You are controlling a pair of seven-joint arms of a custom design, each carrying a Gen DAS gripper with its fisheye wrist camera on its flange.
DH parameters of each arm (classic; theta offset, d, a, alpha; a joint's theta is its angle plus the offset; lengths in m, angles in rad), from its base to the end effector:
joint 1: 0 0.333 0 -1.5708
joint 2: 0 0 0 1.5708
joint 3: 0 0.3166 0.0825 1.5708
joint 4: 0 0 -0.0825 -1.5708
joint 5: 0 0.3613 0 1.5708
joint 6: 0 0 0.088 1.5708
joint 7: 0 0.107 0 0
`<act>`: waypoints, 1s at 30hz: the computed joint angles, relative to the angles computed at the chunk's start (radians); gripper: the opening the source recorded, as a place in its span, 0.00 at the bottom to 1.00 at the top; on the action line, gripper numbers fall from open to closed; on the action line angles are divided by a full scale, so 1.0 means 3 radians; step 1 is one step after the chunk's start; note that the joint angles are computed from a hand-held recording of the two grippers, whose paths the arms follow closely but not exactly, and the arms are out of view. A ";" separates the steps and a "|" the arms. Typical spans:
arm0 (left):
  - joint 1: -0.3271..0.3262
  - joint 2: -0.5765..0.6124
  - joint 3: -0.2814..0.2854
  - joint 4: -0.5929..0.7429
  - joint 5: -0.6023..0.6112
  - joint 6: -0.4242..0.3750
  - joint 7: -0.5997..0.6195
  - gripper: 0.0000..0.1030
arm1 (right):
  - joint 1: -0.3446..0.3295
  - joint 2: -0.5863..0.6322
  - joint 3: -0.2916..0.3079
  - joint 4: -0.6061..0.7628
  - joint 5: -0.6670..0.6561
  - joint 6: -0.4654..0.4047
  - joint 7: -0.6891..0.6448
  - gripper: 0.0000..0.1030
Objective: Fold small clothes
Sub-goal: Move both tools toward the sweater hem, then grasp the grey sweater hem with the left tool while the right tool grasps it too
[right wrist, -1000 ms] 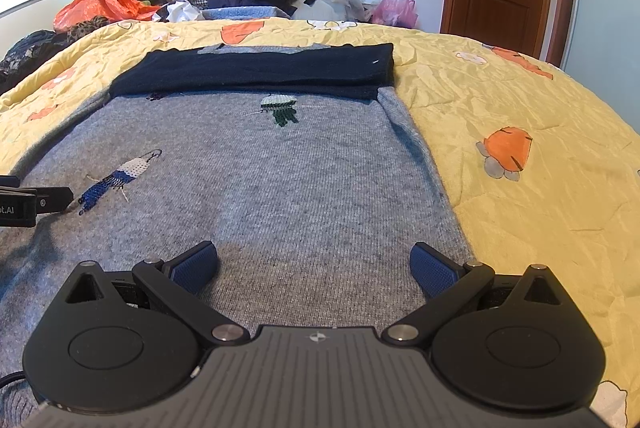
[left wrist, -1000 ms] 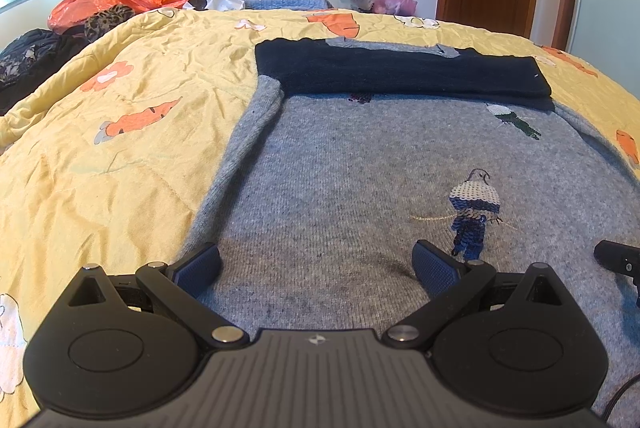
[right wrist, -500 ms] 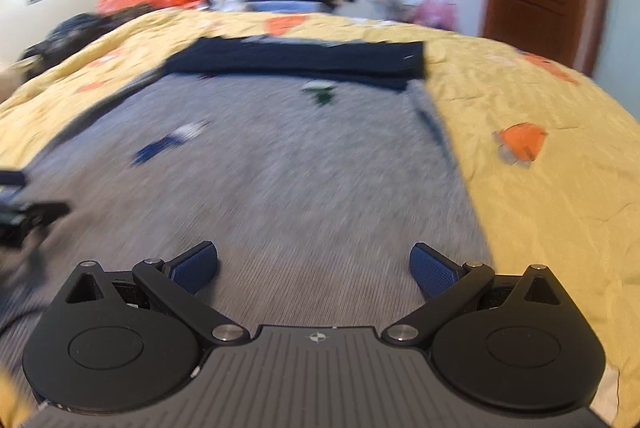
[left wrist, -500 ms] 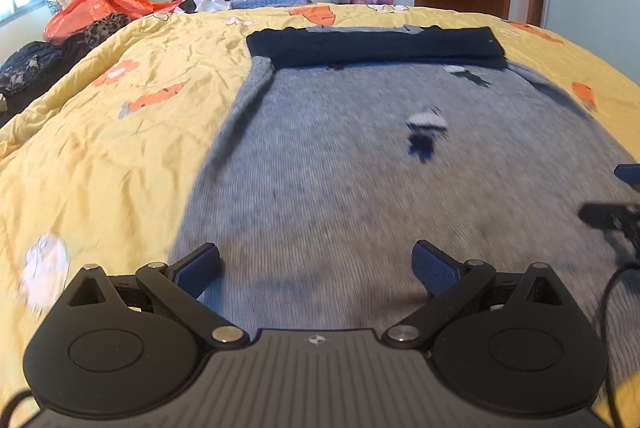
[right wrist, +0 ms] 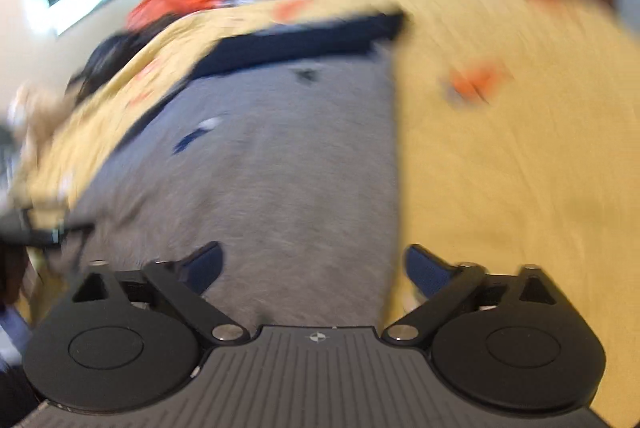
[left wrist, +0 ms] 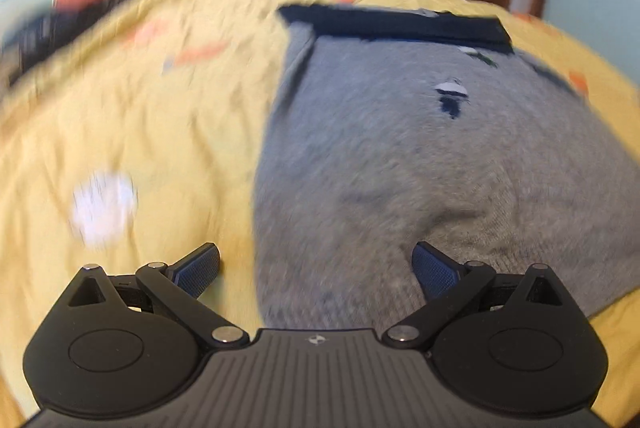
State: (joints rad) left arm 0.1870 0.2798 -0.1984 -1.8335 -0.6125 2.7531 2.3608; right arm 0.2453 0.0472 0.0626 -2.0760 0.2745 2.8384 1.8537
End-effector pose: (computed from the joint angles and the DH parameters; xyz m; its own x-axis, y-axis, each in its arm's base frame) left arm 0.6488 0.0280 0.4609 -0.3031 -0.9500 0.0751 -0.7102 0.1726 -0.6825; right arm 0.5607 0.1630 0.5013 -0.0682 -0.9145 -0.3987 -0.7930 0.2922 -0.5346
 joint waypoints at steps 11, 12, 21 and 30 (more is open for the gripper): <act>0.0638 0.0641 -0.0017 0.1173 -0.1295 -0.2513 -0.0415 0.99 | -0.0139 -0.0043 -0.0018 0.0050 0.3123 -0.0780 -0.1950 0.69; 0.0664 0.0691 -0.0015 0.1233 -0.1320 -0.2620 -0.0489 0.99 | -0.0148 -0.0043 -0.0027 0.0031 0.3284 -0.0809 -0.1999 0.64; 0.0886 0.0826 -0.0055 0.1369 -0.1579 -0.3221 -0.0668 0.94 | -0.0245 -0.0029 -0.0104 -0.0067 0.4007 -0.1282 -0.2243 0.44; 0.0698 0.0941 -0.0014 0.1634 -0.1086 -0.3079 -0.0851 0.60 | -0.0277 0.0042 -0.0118 -0.0035 0.4518 -0.1282 -0.2439 0.46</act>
State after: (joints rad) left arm 0.3963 0.5622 -0.2027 -1.3432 -0.9383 1.8294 2.1056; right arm 0.1623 0.0600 0.0273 -2.0865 1.6298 2.4538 1.1219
